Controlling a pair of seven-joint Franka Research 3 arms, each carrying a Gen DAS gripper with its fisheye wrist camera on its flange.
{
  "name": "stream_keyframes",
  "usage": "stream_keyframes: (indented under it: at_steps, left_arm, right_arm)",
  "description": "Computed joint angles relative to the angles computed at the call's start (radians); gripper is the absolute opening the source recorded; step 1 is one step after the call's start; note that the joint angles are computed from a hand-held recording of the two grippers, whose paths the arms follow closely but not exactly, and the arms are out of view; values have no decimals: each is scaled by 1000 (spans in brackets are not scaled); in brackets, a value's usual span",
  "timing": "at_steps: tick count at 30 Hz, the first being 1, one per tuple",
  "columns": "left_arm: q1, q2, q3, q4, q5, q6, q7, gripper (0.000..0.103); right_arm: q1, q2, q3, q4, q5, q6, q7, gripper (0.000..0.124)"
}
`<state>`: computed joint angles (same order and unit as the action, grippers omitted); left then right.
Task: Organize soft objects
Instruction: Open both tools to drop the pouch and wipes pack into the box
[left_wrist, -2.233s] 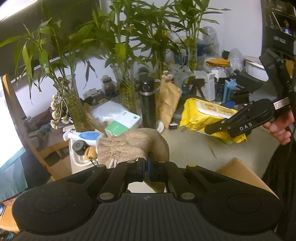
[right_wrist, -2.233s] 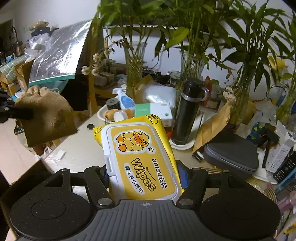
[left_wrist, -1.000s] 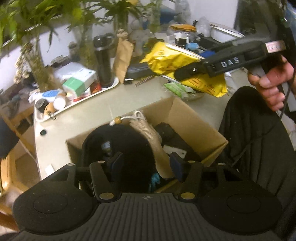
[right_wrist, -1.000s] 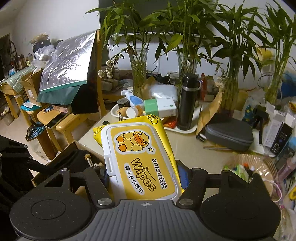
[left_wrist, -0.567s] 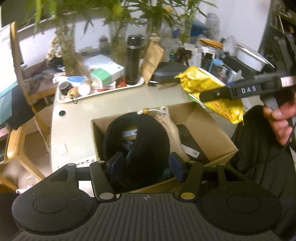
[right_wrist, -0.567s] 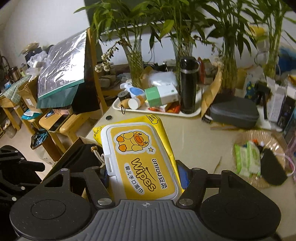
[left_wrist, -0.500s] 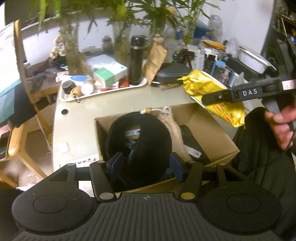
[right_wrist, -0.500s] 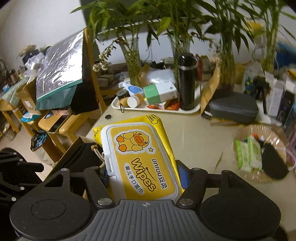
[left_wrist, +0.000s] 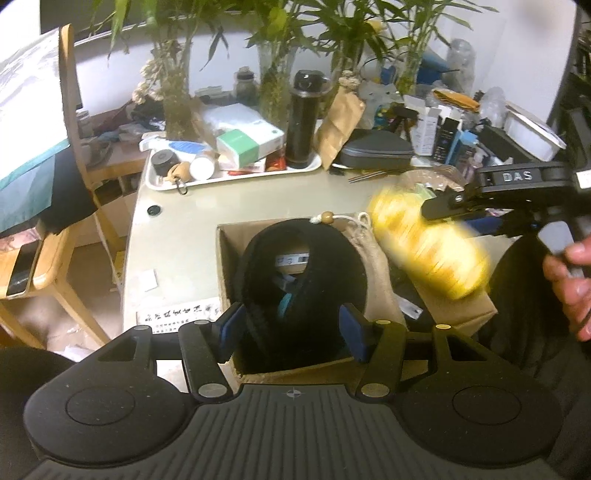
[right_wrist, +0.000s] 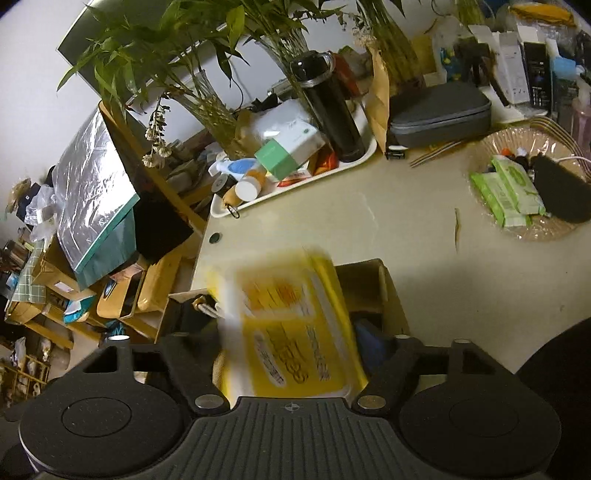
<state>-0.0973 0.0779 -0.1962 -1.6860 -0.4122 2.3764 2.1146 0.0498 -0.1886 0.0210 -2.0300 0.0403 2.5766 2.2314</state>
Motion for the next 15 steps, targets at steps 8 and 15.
stream_keyframes:
  at_steps: [8, 15]
  left_arm:
    - [-2, -2, 1, -3, 31, 10, -39, 63]
    - [-7, -34, 6, -52, 23, 59, -56, 76]
  right_arm:
    - [-11, -28, 39, -15, -153, 9, -26, 103]
    - [-21, -73, 77, -49, -286, -22, -15, 103]
